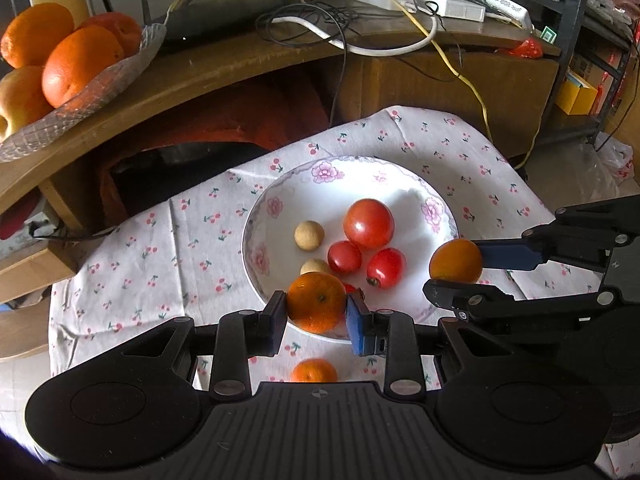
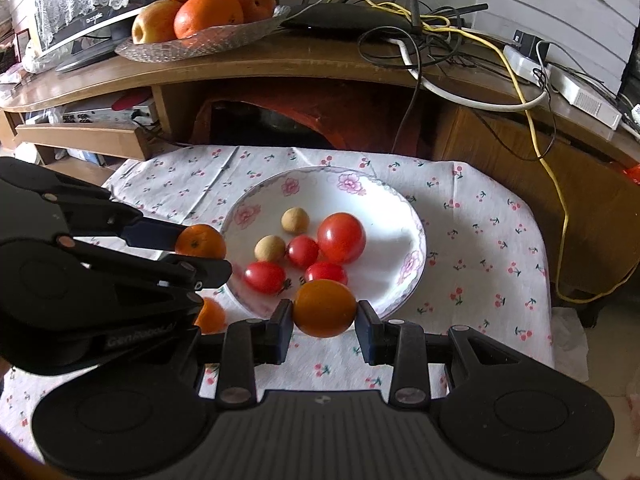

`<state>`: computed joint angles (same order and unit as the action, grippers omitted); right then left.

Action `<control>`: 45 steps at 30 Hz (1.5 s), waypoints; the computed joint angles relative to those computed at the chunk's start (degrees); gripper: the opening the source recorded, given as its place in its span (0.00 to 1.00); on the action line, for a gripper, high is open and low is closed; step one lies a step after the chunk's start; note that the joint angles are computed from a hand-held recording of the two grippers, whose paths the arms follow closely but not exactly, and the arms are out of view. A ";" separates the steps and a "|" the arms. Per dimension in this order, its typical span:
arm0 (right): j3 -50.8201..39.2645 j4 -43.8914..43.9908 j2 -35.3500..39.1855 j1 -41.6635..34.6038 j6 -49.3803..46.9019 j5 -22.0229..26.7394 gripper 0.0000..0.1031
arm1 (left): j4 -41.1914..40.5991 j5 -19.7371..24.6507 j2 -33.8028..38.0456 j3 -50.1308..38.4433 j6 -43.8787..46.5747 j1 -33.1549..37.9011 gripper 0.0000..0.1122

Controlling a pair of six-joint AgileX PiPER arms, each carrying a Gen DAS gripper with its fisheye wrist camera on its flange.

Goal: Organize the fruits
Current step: 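Lower both mandarins into the bowl and open both tools, then move the left tool to the last mandarin while the right tool reaches the brown fruit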

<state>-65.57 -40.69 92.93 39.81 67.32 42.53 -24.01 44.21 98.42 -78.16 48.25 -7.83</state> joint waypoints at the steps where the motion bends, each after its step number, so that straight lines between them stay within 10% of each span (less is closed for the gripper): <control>1: 0.01 -0.13 0.17 -0.46 -0.17 -0.36 0.32 | 0.14 0.02 0.66 -0.67 -0.36 -0.21 0.34; 45: 1.06 -4.26 1.94 -8.05 3.64 -9.73 0.33 | -0.91 -0.63 5.01 -5.84 -3.43 1.56 0.56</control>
<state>-64.50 -44.95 94.87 31.76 70.96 32.80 -24.92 43.58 103.43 -84.00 44.82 -6.27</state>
